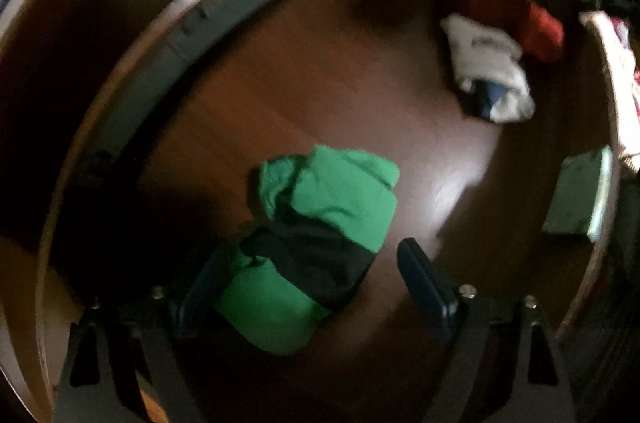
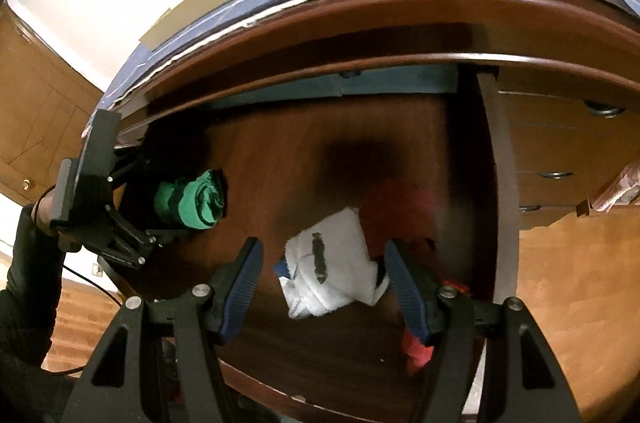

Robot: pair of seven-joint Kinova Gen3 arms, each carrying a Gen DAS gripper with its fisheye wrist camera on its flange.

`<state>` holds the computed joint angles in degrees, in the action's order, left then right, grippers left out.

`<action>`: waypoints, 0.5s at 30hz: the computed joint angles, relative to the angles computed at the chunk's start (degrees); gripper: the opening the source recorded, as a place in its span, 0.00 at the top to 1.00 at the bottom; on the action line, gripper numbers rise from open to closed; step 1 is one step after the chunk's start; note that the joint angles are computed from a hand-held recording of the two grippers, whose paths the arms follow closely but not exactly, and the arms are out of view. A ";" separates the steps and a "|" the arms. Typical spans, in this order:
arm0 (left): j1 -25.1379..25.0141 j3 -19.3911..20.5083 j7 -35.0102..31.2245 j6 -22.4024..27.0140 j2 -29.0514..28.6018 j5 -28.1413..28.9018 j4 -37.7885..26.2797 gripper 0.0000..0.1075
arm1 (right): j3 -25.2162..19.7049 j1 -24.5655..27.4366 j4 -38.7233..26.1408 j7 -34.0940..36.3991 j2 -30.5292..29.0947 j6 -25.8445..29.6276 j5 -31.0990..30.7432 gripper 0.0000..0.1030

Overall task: Take underwear out of drawer
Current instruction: 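Lower both tools back into the drawer toward the remaining clothes, then grasp the green rolled sock with the left tool while the right tool grasps the grey-white sock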

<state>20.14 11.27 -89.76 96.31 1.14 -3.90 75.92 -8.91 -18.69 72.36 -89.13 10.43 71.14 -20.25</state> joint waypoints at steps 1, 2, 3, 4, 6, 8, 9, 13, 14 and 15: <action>0.59 0.54 0.22 0.28 0.71 -1.24 0.30 0.20 | 0.11 -0.15 -0.31 -0.48 0.23 0.39 0.48 0.37; 1.20 0.90 0.68 0.51 1.38 -2.42 0.55 0.20 | 0.19 -0.23 -0.67 -0.78 0.32 0.82 0.86 0.37; 1.88 1.20 1.35 0.79 2.10 -3.66 0.81 0.20 | 0.27 -0.22 -0.86 -0.87 0.30 1.17 1.25 0.37; 2.66 0.92 1.79 0.96 2.54 -4.43 0.96 0.17 | 0.33 -0.31 -0.92 -1.06 0.14 1.24 1.77 0.37; 1.87 0.91 2.61 0.50 2.59 -3.92 0.80 0.18 | 0.49 -0.47 -0.94 -1.33 -0.28 1.29 2.98 0.37; 1.79 -1.08 2.52 0.02 2.33 -2.41 1.10 0.19 | 0.73 -0.85 -1.22 -1.97 -0.49 1.66 4.97 0.37; 0.16 -1.31 2.72 -0.58 1.92 -0.27 1.50 0.25 | 0.85 -0.88 -1.37 -2.30 -0.42 2.07 5.62 0.37; -3.31 -2.87 2.06 -2.07 -0.46 3.53 2.71 0.45 | 0.97 -0.11 -1.79 -2.41 0.21 3.18 4.94 0.37; -3.45 -2.63 2.87 -2.48 -1.01 3.51 3.13 0.52 | 0.83 -0.19 -1.91 -2.26 0.41 3.40 4.94 0.37; -3.57 -2.43 3.92 -3.17 -1.65 3.50 3.66 0.57 | 0.64 -0.37 -2.20 -2.04 0.71 3.69 4.94 0.37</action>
